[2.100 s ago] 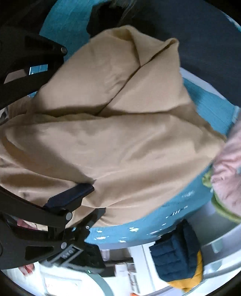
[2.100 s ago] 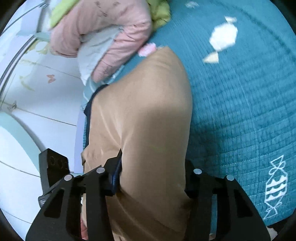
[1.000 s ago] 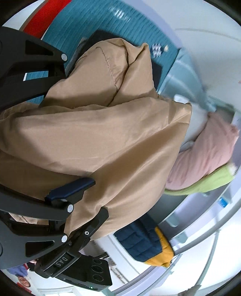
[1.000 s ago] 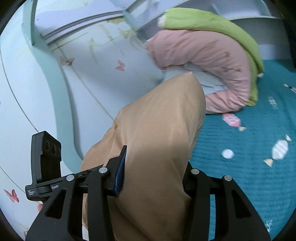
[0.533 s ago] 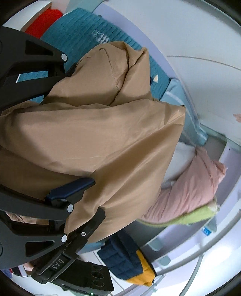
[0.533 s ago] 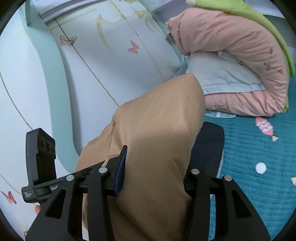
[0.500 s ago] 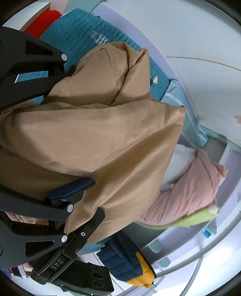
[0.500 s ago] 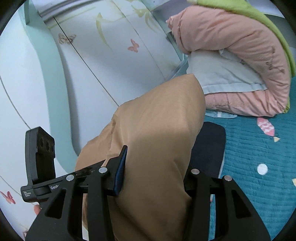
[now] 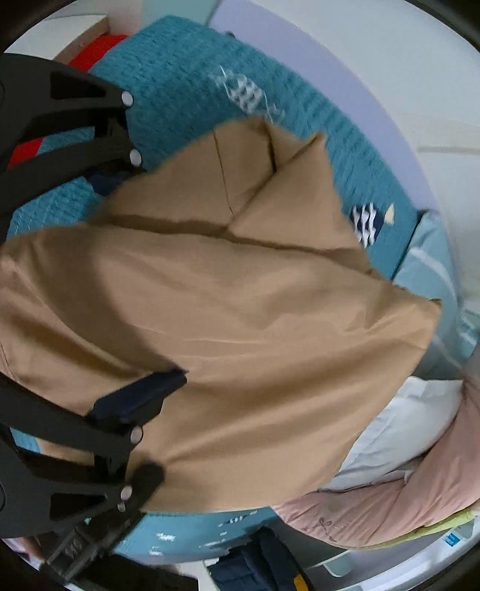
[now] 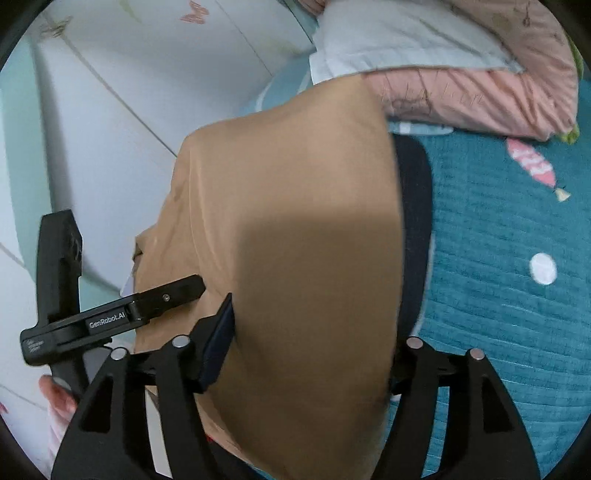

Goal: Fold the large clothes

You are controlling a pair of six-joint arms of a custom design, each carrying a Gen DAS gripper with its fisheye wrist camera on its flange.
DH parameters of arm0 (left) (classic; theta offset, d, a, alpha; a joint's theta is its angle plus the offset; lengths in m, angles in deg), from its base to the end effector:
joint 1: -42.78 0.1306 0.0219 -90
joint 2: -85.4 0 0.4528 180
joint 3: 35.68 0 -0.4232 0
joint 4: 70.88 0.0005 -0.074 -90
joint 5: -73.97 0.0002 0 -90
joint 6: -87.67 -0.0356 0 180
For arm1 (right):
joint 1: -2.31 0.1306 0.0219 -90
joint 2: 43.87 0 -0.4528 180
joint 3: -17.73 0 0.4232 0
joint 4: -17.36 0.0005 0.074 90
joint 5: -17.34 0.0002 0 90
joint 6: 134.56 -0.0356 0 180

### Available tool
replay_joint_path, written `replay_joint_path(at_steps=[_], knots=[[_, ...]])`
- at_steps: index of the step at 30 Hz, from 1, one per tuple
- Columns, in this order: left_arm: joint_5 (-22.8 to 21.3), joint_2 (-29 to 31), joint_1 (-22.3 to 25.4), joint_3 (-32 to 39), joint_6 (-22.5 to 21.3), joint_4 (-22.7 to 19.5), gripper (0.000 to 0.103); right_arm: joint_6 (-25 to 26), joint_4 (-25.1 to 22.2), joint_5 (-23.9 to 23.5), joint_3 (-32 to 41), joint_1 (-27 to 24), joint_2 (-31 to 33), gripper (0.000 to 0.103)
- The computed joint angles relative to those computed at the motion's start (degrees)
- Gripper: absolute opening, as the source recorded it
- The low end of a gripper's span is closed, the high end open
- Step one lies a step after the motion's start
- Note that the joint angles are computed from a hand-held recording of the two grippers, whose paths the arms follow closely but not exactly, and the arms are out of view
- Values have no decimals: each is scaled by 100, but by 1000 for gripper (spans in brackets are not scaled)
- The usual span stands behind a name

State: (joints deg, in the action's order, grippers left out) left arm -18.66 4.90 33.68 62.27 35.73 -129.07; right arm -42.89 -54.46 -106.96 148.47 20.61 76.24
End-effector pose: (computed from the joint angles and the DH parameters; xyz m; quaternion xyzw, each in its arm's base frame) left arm 0.5677 -0.0898 0.4710 -0.2471 0.9329 -0.0841 0.2480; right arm 0.6724 0.2430 0.5097 -0.2327 0.8988 0.3170 0.1939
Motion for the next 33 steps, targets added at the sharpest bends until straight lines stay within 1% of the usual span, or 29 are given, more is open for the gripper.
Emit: replay_joint_path(at_steps=[2,3,5,7,8,9,10,11,12,13,14,16,18,19,21,22,24,26,27,28,29,30,31,32,33], knots=[[-509,-139,-122,-34,30,-121,84,-8,173,56,-107,-60,-158,62],[-902,-227,-214,-33,27,-184,84,-22,341,78,-184,-100,-269,62],[-1457,-399,-376,-58,-86,-150,83,-40,663,180,-334,-152,-494,62],[-1877,-524,-523,-41,-193,-107,83,-7,810,245,-375,-168,-611,62],[-1991,-573,-575,-45,-209,-64,82,79,773,230,-348,-165,-635,60],[-2046,-606,-612,-39,-215,-30,81,170,680,202,-311,-149,-630,51],[-2040,-619,-641,-20,-221,-15,72,320,498,131,-254,-120,-607,43],[-1997,-603,-653,5,-218,-37,66,423,381,94,-274,-98,-618,38],[-1958,-560,-660,41,-215,-77,65,540,225,107,-268,-55,-594,31],[-1949,-510,-670,73,-221,-100,60,608,112,156,-255,-11,-554,28],[-1914,-435,-675,103,-229,-154,51,677,-70,233,-251,43,-497,27],[-1718,-281,-665,152,-200,-287,44,739,-423,345,-272,121,-366,23],[-1600,-163,-646,109,-88,-419,41,657,-456,400,-377,138,-350,23],[-1617,-94,-666,124,-59,-543,41,627,-439,359,-417,132,-369,23],[-1711,-124,-751,56,-15,-526,41,633,-394,205,-521,75,-475,23],[-1748,-169,-812,24,5,-475,42,654,-385,192,-539,46,-526,23],[-1818,-181,-930,75,78,-559,47,628,-313,255,-573,-20,-636,25],[-1981,-202,-1095,155,207,-646,62,588,-207,200,-675,-124,-806,25],[-2080,-236,-1206,185,288,-636,64,575,-155,171,-716,-192,-899,26],[-2127,-232,-1280,263,327,-669,68,574,-87,191,-773,-258,-1005,34],[-2173,-230,-1356,324,373,-706,71,553,-34,273,-796,-318,-1109,40],[-2268,-214,-1486,429,478,-796,72,526,86,333,-845,-386,-1176,51],[-2327,-196,-1558,507,528,-854,72,506,183,363,-896,-443,-1244,56],[-2398,-172,-1661,601,590,-926,73,489,276,381,-947,-547,-1369,58],[-2486,-138,-1794,719,666,-1021,76,480,314,411,-953,-613,-1416,64]])
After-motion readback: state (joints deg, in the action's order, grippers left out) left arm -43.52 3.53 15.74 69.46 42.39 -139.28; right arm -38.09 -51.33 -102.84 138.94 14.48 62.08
